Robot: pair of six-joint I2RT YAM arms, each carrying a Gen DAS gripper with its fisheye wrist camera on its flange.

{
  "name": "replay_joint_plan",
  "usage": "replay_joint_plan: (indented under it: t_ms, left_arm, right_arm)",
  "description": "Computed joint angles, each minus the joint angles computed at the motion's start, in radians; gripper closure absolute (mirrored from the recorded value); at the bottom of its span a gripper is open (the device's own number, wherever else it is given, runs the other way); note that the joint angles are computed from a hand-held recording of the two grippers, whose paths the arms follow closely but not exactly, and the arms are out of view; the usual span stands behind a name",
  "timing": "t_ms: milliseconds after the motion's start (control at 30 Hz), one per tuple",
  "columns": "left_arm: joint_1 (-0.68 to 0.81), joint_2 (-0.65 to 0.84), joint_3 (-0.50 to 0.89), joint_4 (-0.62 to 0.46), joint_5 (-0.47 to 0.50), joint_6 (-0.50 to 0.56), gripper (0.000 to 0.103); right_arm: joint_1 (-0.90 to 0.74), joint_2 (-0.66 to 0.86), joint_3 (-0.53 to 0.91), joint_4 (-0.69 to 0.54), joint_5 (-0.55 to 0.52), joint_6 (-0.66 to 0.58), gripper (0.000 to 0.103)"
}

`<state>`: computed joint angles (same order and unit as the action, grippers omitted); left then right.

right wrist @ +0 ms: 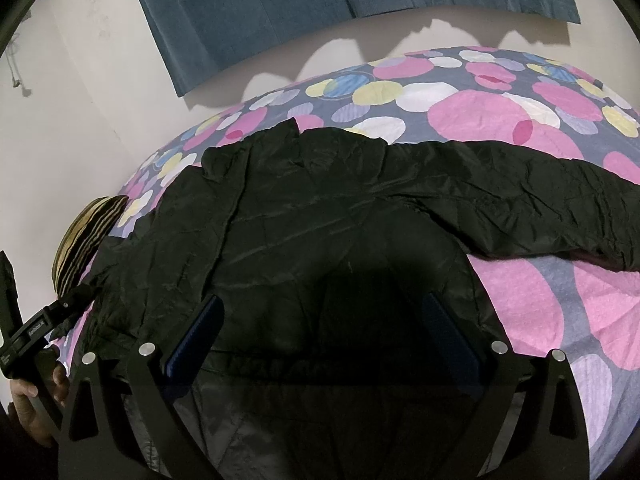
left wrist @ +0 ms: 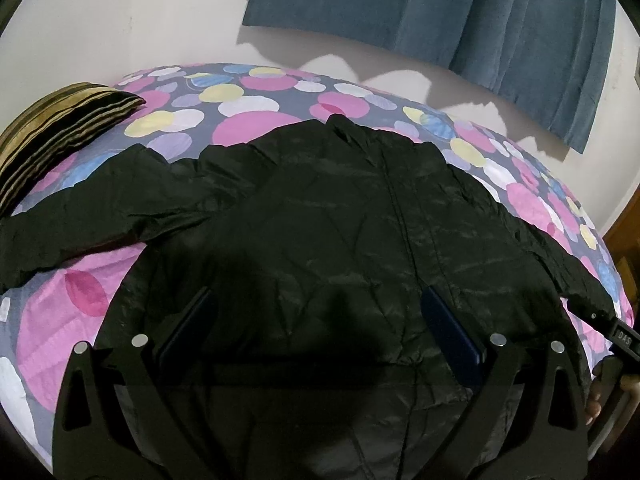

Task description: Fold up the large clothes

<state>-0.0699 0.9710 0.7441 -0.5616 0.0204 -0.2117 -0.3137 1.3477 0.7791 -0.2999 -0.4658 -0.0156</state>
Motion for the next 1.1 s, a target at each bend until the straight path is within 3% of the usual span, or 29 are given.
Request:
replay_joint_plan:
  t_ms: [333, 533, 667, 900, 1100]
  left_arm:
    - [0.002, -0.002, -0.01, 0.011, -0.005, -0.004, 0.002]
    - [0.054, -0.006, -0.005, -0.007, 0.028, -0.001, 0.002]
    - [0.118, 0.042, 0.019, -0.03, 0.094, -0.005, 0.002]
    - [0.142, 0.043, 0.021, -0.032, 0.081, 0.006, 0.002]
    - [0.155, 0.064, 0.024, -0.023, 0.092, 0.013, 0.002]
  right_arm:
    - [-0.022, 0.0, 0.013, -0.008, 0.005, 0.0, 0.004]
    - [-0.163, 0.038, 0.073, -0.05, -0.044, -0.042, 0.005]
    - [-0.358, 0.146, 0.157, -0.097, -0.164, -0.057, 0.004]
    - [-0.624, 0.398, 0.337, -0.15, -0.235, -0.022, 0.005]
    - [-0.726, 0.57, 0.434, -0.142, -0.336, 0.079, 0.005]
